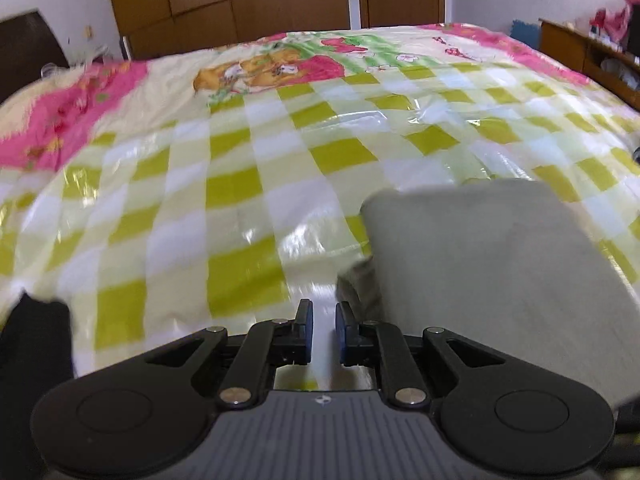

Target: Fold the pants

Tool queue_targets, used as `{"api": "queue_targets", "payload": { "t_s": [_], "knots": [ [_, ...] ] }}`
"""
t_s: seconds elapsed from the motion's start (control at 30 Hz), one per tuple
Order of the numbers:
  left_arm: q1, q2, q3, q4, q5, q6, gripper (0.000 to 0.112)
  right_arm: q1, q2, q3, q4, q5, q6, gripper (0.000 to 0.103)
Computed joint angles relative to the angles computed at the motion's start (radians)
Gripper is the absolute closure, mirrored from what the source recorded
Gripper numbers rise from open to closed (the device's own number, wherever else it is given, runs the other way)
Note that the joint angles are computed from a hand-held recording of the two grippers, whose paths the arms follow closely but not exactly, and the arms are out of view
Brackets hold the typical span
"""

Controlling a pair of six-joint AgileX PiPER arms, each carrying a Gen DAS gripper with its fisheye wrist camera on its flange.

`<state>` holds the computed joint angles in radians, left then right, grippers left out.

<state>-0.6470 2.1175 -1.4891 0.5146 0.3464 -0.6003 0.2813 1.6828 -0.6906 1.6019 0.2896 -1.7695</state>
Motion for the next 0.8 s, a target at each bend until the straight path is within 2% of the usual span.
{"api": "queue_targets", "payload": {
  "t_s": [0.07,0.1,0.17,0.3,0.33,0.43,0.53,0.6,0.67,0.73,0.8],
  "knots": [
    [-0.004,-0.032,0.039,0.067,-0.011,-0.071,0.084,-0.048,-0.021,-0.007,-0.065,0.061,0.081,0.084],
    [-0.012,-0.051,0.061,0.16,-0.011,-0.164,0.084,-0.079,-0.045,-0.008,-0.106,0.097,0.121,0.082],
    [-0.017,-0.089,0.103,0.277,-0.028,-0.302,0.083,-0.127,-0.114,0.013,-0.166,0.138,0.177,0.074],
    [-0.047,-0.173,0.166,0.371,-0.04,-0.39,0.079,-0.292,-0.253,0.073,-0.217,0.261,0.204,0.068],
    [-0.058,-0.189,0.178,0.377,-0.049,-0.389,0.076,-0.338,-0.286,0.089,-0.23,0.284,0.213,0.063],
    [-0.096,-0.202,0.188,0.326,-0.076,-0.304,0.071,-0.439,-0.329,0.117,-0.276,0.346,0.241,0.059],
    [-0.136,-0.164,0.148,0.172,-0.053,-0.118,0.07,-0.399,-0.271,0.117,-0.292,0.321,0.293,0.058],
    [-0.151,-0.127,0.118,0.047,-0.008,0.027,0.07,-0.371,-0.22,0.111,-0.284,0.331,0.297,0.06],
    [-0.16,-0.082,0.098,0.036,0.054,0.057,0.069,-0.377,-0.233,0.126,-0.299,0.312,0.313,0.062],
    [-0.156,-0.096,0.139,0.063,0.035,0.012,0.069,-0.415,-0.255,0.136,-0.308,0.301,0.303,0.062],
    [-0.135,-0.144,0.183,0.014,-0.002,0.011,0.068,-0.484,-0.28,0.139,-0.311,0.308,0.3,0.061]
  ]
}}
